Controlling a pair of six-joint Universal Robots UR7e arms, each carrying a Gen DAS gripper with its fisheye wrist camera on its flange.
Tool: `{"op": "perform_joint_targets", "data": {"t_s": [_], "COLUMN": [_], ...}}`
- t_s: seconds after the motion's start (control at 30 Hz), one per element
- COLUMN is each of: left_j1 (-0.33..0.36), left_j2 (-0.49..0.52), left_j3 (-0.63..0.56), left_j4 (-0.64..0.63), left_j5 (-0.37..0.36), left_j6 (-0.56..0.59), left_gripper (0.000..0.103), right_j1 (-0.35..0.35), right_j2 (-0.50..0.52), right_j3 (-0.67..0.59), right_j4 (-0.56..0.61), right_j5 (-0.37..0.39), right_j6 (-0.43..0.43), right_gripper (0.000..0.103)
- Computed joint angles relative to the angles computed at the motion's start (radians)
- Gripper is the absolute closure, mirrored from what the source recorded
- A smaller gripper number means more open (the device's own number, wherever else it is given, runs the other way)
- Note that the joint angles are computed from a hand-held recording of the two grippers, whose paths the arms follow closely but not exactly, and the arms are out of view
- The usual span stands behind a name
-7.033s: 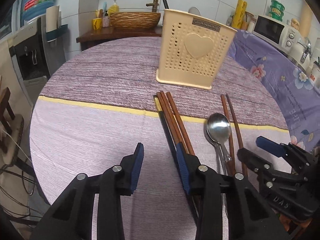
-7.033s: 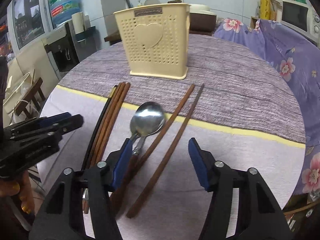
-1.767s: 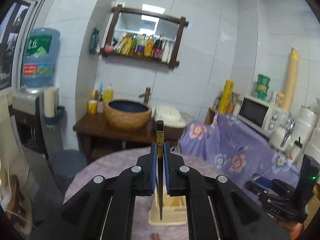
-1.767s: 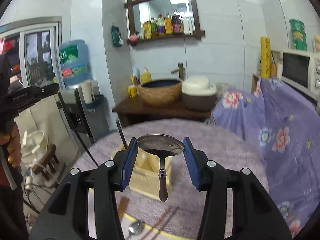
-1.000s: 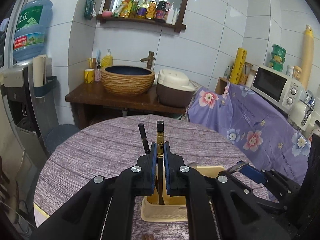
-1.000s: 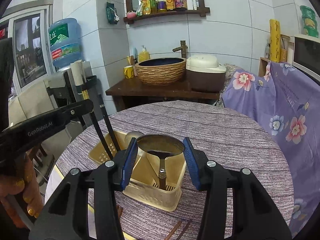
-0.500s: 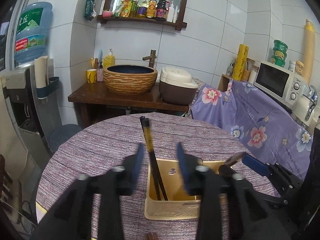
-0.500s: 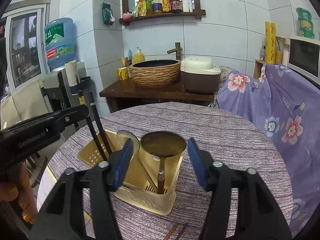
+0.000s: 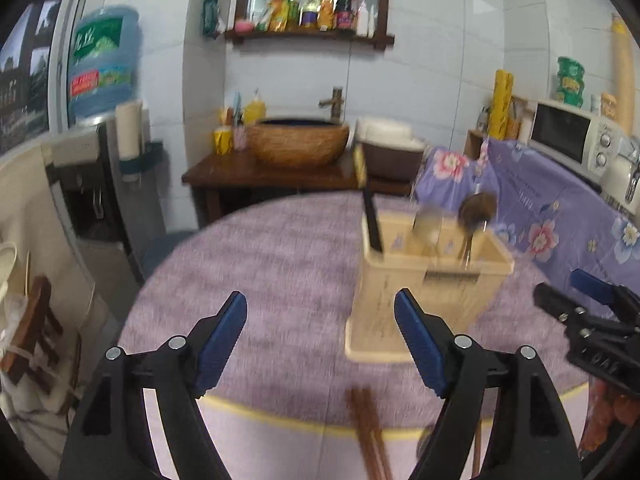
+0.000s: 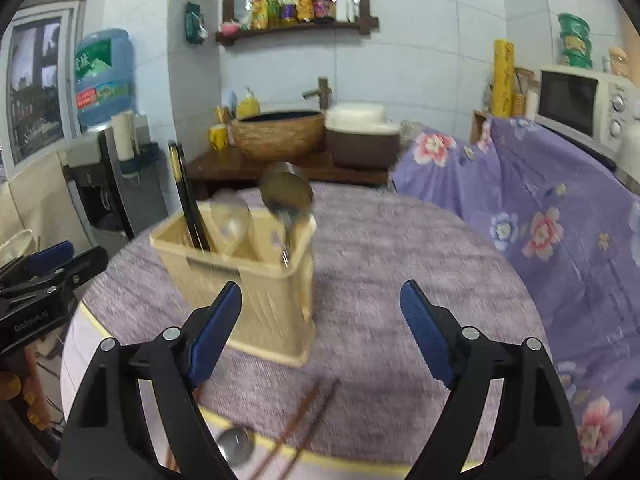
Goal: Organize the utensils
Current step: 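Move both tools back down to the brown chopsticks on the table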
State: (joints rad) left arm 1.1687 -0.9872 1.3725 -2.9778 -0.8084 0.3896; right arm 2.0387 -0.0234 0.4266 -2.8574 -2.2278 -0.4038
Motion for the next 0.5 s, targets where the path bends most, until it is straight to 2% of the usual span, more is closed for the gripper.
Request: {"op": "perform_joint_targets", "data": {"t_s": [0.07, 0.13, 0.2, 0.27, 0.33, 0.5], "left_j1": [0.012, 0.019, 0.029, 0.036, 0.042, 0.047], "left_j2": [-0.030, -0.047, -0.073, -0.090, -0.103, -0.125], "left_j3": [0.053, 0.105, 0.159, 0.192, 0.222, 0.274], "left_j4": [0.053, 0.083, 0.139, 0.186, 0.216, 0.254], "left_j5": [0.003, 0.027, 0.018, 0.001, -0.010, -0.030], "left_j6": [-0.057, -0.099, -0.144, -0.188, -0.217, -0.264], "left_gripper": [0.034, 0.042, 0.049, 0.056, 0.058, 0.063], "right_j1": [-0.001, -0.003, -0.004, -0.006, -0.008, -0.002], "right_j2": [-0.063, -0.103, -0.131, -0.141, -0.161, -0.168], "right_j3": [0.158, 0.268, 0.351, 0.397, 0.450, 0.502], "right_j4": [-0.041, -0.048, -0.039, -0.018, 0.029, 0.053], "right_j5": [-0.048, -0.081, -0.108, -0.141, -0.149, -0.173], "right_j6": [0.034, 0.081, 0.131, 0.175, 0.241, 0.287], "right_gripper": [0.022, 0.022, 0.022, 0.022, 0.022, 0.022]}}
